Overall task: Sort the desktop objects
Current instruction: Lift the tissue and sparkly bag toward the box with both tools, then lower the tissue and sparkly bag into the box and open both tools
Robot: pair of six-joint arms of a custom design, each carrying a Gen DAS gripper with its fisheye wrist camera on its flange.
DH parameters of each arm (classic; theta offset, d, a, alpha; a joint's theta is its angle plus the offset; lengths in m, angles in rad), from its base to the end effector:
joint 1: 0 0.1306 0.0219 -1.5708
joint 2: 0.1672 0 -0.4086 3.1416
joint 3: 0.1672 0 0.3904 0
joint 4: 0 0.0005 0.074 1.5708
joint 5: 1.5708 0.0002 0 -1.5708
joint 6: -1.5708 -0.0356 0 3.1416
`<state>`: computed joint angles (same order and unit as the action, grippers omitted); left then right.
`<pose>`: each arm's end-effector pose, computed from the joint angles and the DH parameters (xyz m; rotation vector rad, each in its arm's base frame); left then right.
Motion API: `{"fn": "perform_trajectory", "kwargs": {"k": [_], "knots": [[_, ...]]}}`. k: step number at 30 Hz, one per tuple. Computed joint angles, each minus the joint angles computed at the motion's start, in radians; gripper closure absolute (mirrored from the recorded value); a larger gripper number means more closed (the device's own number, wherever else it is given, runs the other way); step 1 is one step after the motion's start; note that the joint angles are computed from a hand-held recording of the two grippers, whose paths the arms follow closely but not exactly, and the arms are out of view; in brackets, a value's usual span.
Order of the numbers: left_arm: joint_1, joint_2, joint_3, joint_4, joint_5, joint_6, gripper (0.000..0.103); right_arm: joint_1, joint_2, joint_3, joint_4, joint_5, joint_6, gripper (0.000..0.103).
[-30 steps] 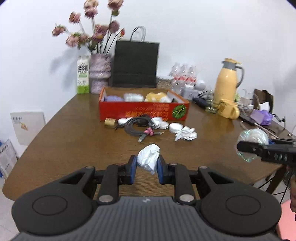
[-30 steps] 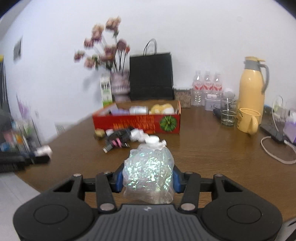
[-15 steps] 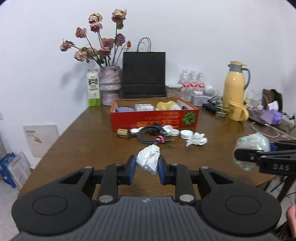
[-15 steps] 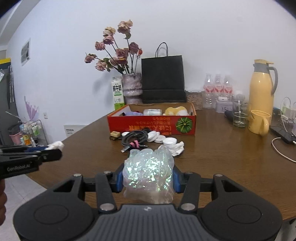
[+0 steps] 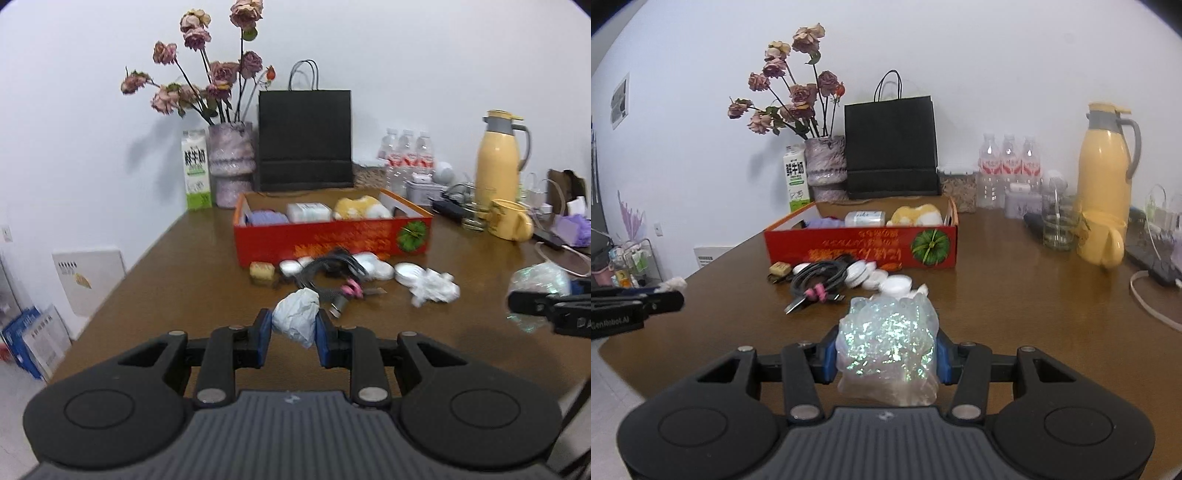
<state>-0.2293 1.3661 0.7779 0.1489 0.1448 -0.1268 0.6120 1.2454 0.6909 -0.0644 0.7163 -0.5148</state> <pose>0.4176 -0.1033 0.2757 0.4470 1.9612 -0.2109 0.3178 0.1939 0.2699 0.2865 2.0043 -0.0818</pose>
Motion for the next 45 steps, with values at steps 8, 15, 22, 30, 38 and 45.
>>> {"fn": "perform_trajectory", "kwargs": {"k": [8, 15, 22, 30, 38, 45], "knots": [[0.01, 0.193, 0.269, -0.053, 0.018, -0.012, 0.078, -0.222, 0.117, 0.146, 0.147, -0.215, 0.232, 0.056], [-0.002, 0.422, 0.595, -0.182, -0.013, 0.016, 0.078, -0.385, 0.308, 0.425, 0.084, -0.399, 0.293, 0.056], [-0.038, 0.686, 1.015, -0.403, -0.046, 0.036, 0.078, -0.474, 0.61, 0.848, -0.197, -0.546, 0.234, 0.055], [-0.046, 0.975, 1.503, -0.829, -0.048, 0.123, 0.078, -0.484, 0.835, 1.142, -0.453, -0.541, 0.162, 0.055], [-0.045, 1.009, 1.586, -0.94, -0.036, 0.073, 0.073, -0.496, 0.847, 1.169, -0.498, -0.612, 0.145, 0.034], [-0.034, 0.903, 1.421, -0.792, -0.019, 0.1, 0.036, -0.493, 0.733, 1.028, -0.359, -0.627, 0.144, 0.026]]}}
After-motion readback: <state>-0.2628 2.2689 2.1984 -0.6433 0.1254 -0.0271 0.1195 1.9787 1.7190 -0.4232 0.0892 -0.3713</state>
